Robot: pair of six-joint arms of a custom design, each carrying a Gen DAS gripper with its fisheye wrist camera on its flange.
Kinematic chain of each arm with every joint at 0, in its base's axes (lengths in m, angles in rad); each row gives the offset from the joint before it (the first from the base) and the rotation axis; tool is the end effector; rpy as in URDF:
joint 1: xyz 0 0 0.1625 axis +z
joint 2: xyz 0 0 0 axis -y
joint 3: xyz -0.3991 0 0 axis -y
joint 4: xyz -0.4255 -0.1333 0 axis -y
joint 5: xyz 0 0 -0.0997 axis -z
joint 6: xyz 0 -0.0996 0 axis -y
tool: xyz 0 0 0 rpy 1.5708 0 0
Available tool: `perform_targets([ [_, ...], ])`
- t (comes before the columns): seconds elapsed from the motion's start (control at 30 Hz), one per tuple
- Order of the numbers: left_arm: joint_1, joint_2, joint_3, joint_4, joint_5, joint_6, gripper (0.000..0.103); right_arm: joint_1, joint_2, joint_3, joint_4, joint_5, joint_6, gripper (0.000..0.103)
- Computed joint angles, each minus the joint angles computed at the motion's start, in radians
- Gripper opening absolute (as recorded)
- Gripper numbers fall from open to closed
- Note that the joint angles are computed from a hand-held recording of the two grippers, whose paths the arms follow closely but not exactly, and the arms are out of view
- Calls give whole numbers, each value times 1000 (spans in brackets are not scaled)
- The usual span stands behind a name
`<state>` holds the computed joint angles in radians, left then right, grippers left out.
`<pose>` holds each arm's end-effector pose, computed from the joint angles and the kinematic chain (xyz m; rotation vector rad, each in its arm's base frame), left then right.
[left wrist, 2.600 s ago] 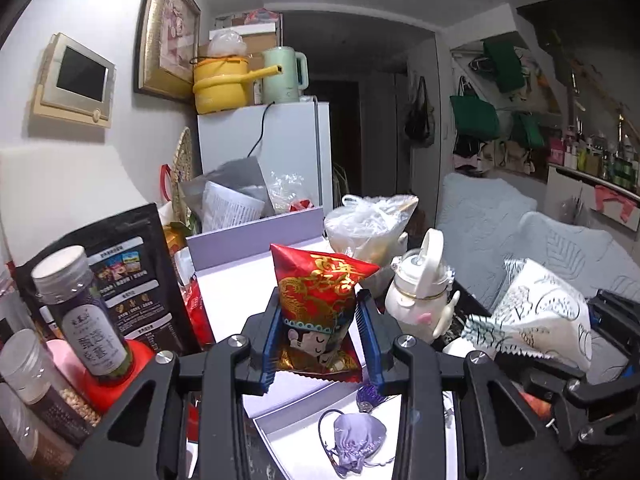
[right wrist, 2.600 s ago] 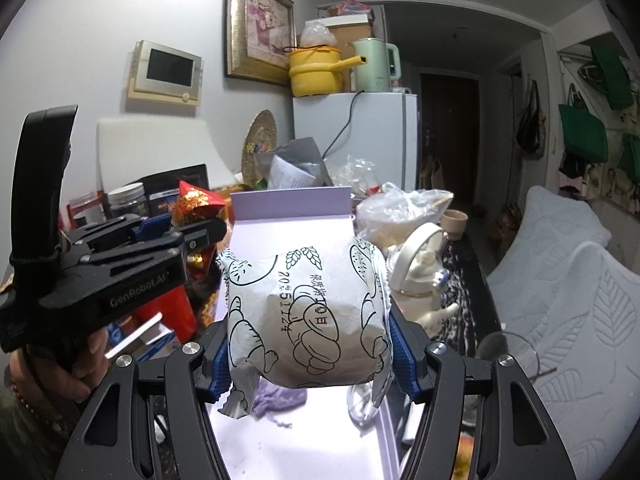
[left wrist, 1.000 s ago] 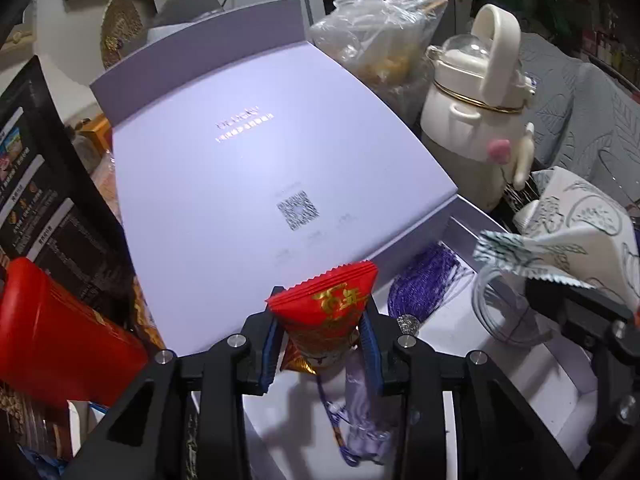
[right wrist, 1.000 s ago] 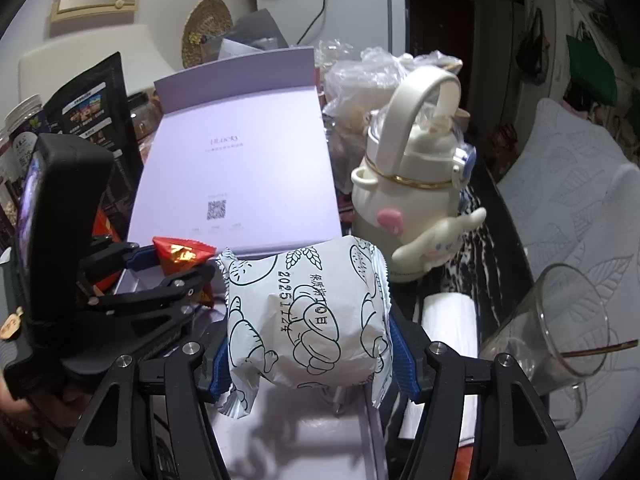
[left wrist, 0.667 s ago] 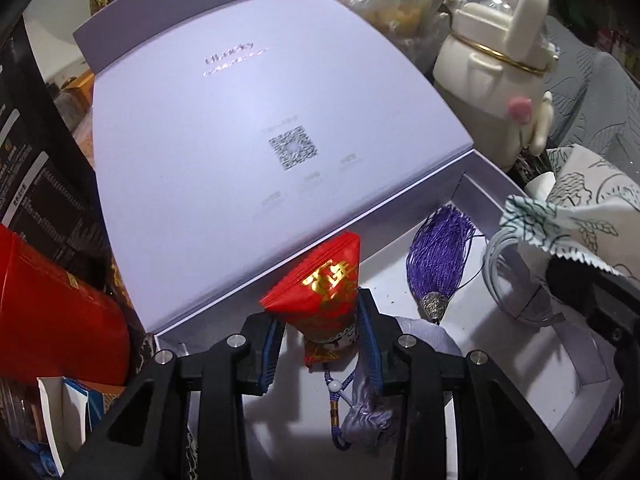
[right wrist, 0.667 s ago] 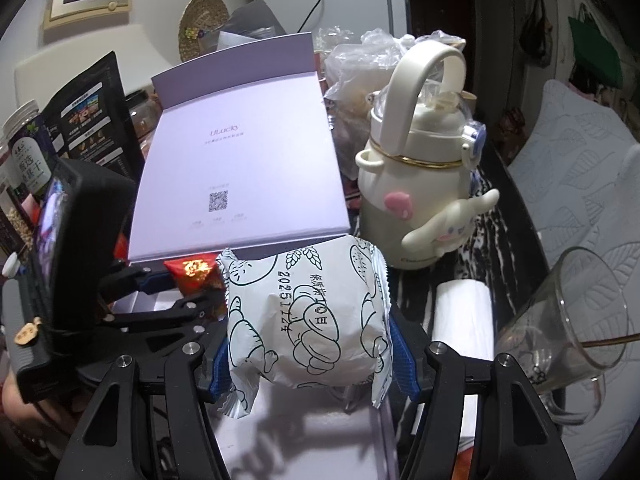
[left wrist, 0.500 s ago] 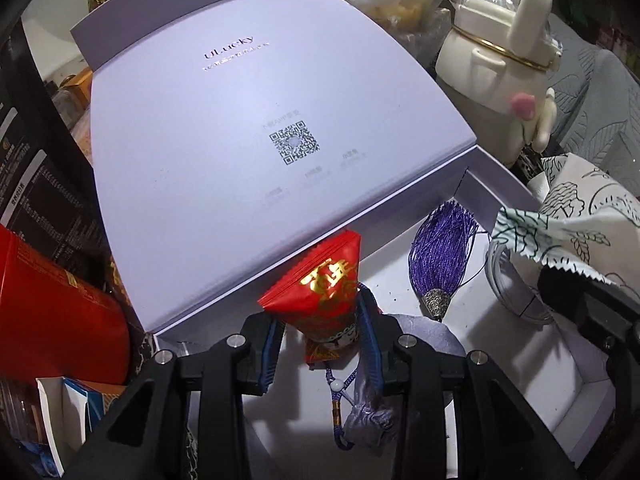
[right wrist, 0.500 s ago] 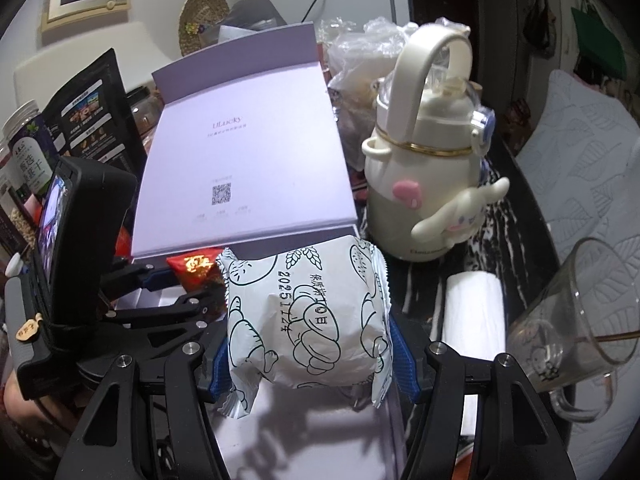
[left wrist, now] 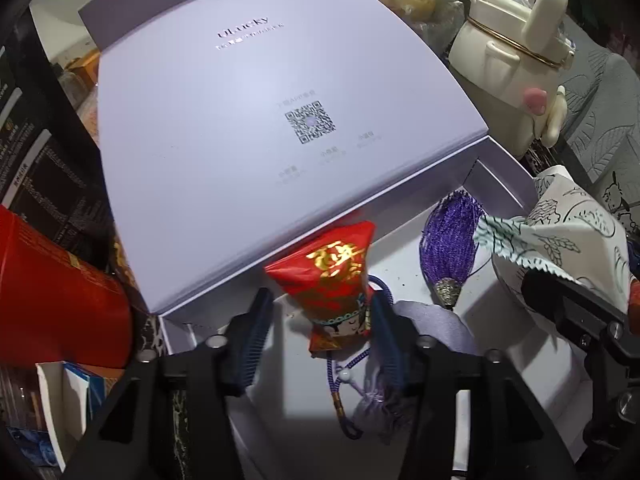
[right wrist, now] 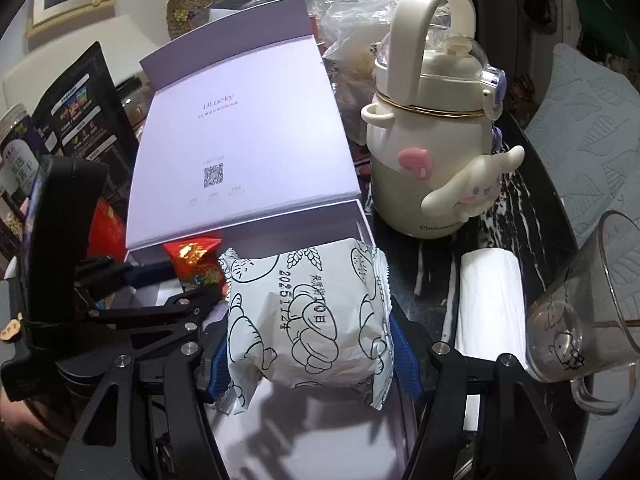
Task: Organize soft objects
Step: 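Lower both into the box and open the left and right grippers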
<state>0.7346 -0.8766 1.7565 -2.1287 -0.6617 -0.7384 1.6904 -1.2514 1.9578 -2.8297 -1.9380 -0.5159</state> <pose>-0.3045 -0.5605 0.0517 0.2864 2.2239 -0.5177 0.1664 -0.5668 0.2384 0.6847 -2.5215 0.6299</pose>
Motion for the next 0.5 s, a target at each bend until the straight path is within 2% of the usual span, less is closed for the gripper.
perform_targets([
  [0.03,-6,-4,-2,16,5,-10,67,1,1,-2,7,-6,1,67],
  [0.1,-12,-11,10,3,12,-11,74,3,4,-6,21,-14,7,68],
  [0.27,-22,-10,4,22,25,-29,74,10,6,-4,22,-29,3,72],
  [0.43,-37,-17,5,40,37,-45,74,21,1,13,-19,-38,-19,80],
  [0.5,-45,-23,11,56,54,-58,74,28,1,21,-48,-52,-27,80],
])
